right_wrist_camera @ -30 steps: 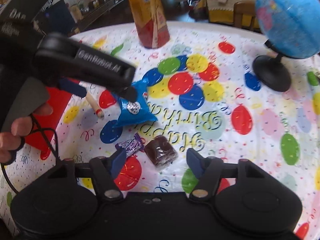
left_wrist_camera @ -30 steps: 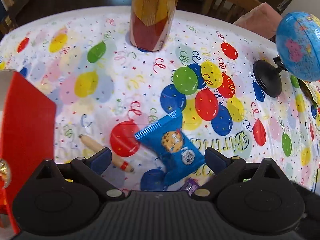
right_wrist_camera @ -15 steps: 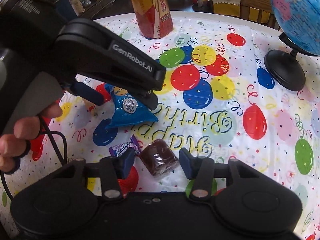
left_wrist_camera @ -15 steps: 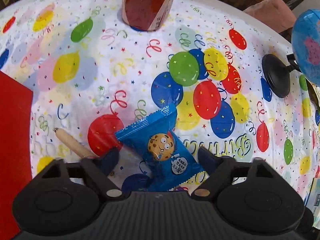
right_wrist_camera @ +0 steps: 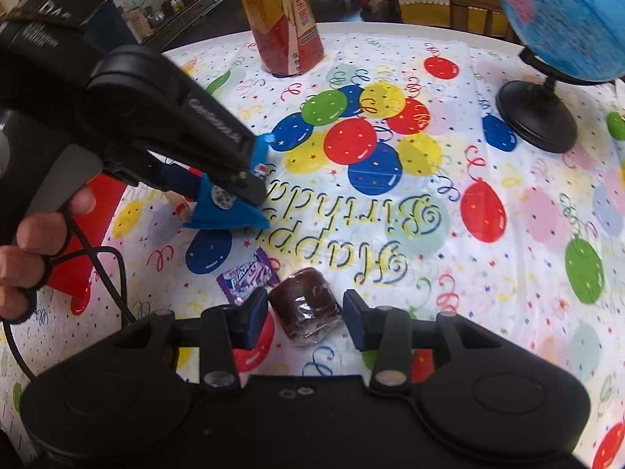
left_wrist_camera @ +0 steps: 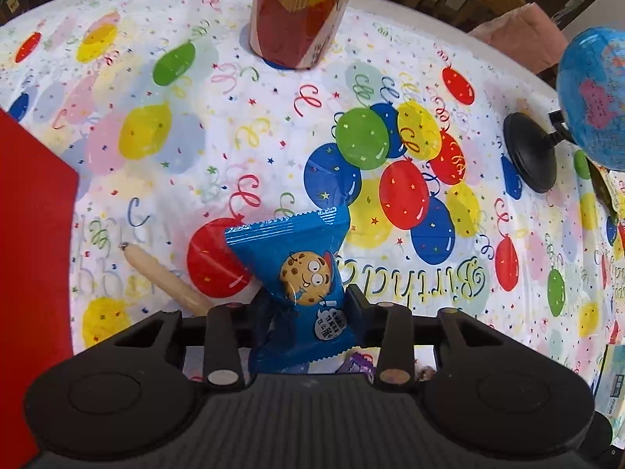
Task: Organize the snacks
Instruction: 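Grasp the blue cookie packet with the left tool while the right tool grasps the brown chocolate square, then carry the blue cookie packet and chocolate square over the open box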
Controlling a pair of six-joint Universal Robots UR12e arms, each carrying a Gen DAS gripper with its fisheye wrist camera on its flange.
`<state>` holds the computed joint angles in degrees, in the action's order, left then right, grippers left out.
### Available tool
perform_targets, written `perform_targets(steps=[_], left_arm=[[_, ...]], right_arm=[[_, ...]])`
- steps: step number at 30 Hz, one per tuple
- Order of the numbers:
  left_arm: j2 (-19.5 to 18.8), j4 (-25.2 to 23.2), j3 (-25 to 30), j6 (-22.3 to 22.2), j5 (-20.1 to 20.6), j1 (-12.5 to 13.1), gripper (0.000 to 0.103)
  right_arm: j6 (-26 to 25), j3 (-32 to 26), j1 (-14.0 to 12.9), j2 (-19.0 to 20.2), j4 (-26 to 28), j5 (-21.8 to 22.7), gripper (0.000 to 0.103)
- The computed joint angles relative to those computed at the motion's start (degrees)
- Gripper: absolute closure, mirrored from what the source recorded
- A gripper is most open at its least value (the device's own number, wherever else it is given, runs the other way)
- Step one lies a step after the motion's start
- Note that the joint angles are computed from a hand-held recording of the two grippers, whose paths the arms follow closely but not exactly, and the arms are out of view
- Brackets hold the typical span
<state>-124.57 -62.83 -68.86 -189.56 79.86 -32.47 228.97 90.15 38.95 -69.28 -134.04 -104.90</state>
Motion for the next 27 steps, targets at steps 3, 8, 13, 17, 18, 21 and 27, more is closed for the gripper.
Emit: perform_targets(steps=[3, 8, 13, 17, 18, 21, 27], left_arm=[[1.33, 1.17, -1.48, 0.04, -0.03, 0.25, 0.064], [3.88, 2.74, -4.16, 0.44, -0.72, 0.85, 0.064], [6.92, 4.80, -7.22, 1.58, -1.19, 1.36, 0.064], [9.50, 5.65, -9.51, 3.14, -2.14, 1.91, 0.064], [10.13, 5.77, -10.04, 3.38, -2.47, 2.10, 0.064], [12.06, 6.43, -11.81, 4.13, -3.12, 2.75, 0.064], [16.03, 8.69, -15.78, 5.46, -4.50, 4.66, 0.064]], right_arm=[[1.49, 0.07, 0.57, -0.51, 0.16, -0.76, 0.063], [3.59, -0.47, 1.94, -1.22, 0.85, -2.88, 0.063], [4.50, -1.68, 3.38, -1.63, 1.91, -4.73, 0.063], [6.07, -3.88, 4.70, -1.49, 5.07, -6.36, 0.063], [6.58, -4.37, 5.03, -1.46, 5.71, -6.75, 0.063], [7.97, -5.64, 6.13, -1.35, 6.93, -8.01, 0.063], [9.39, -8.60, 8.02, -0.65, 8.80, -10.54, 0.063]])
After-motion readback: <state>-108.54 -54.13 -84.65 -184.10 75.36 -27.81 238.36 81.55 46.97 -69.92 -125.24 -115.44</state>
